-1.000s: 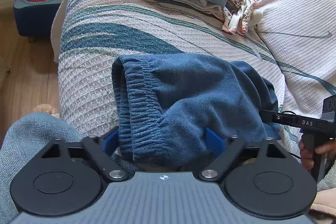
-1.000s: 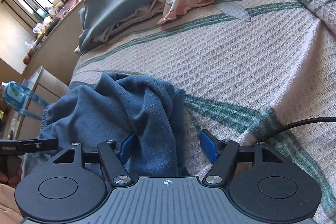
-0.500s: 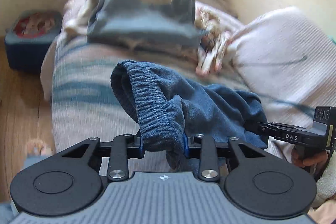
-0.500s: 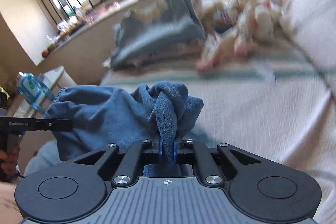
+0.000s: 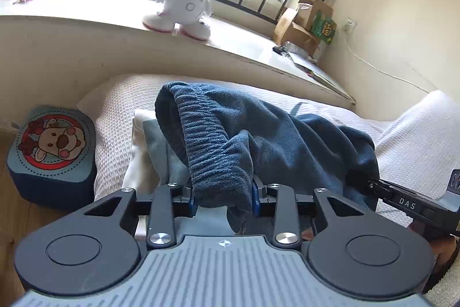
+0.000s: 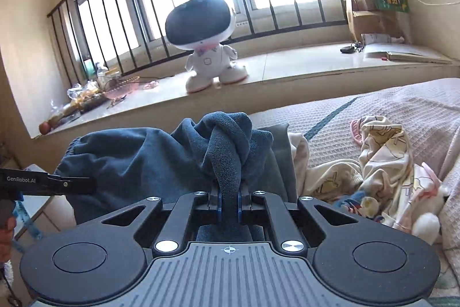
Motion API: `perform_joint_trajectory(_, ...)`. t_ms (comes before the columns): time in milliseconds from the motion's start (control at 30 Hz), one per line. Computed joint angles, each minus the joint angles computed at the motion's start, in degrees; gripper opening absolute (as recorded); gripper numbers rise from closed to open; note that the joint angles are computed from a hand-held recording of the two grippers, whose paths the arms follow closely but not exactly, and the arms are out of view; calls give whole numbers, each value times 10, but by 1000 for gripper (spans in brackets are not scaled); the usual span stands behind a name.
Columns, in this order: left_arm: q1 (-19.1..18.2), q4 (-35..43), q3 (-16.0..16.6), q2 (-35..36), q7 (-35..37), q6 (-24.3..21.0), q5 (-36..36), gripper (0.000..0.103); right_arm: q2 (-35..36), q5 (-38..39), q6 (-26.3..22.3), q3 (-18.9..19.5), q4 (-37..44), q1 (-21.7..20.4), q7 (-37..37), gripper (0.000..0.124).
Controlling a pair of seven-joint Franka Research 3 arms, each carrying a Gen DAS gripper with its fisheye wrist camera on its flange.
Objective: Fold clothes
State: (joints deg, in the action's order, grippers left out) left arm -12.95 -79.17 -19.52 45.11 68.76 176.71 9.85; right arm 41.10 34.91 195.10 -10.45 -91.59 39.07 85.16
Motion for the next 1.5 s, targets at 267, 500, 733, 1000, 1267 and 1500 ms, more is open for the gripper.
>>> perform_joint_trajectory(267,-33,124,50,96,-5,-105,-10,49,107,-7,-135,-149,105,68,112,19)
perform_joint_trajectory(500,-72,-26,136,-11,-84,-26,37,47,91,-47,-102,-272,24,168,192,48)
perform_joint_trajectory(733,-77,-73,124,-58,-103,56,95,24,67,-49,9,-285,-23,203,168,20)
perform_joint_trajectory(1000,-65,91,79,65,-59,-40,66,23,117,-34,-66,-232,94,141,140,14)
perform_joint_trajectory(1267,-47,243,44,180,4,-117,14,13,220,-54,-182,-270,232,96,279,10)
perform_joint_trajectory(1500,-53,293,45,216,43,-130,-23,12,263,-116,-252,-295,304,81,354,10)
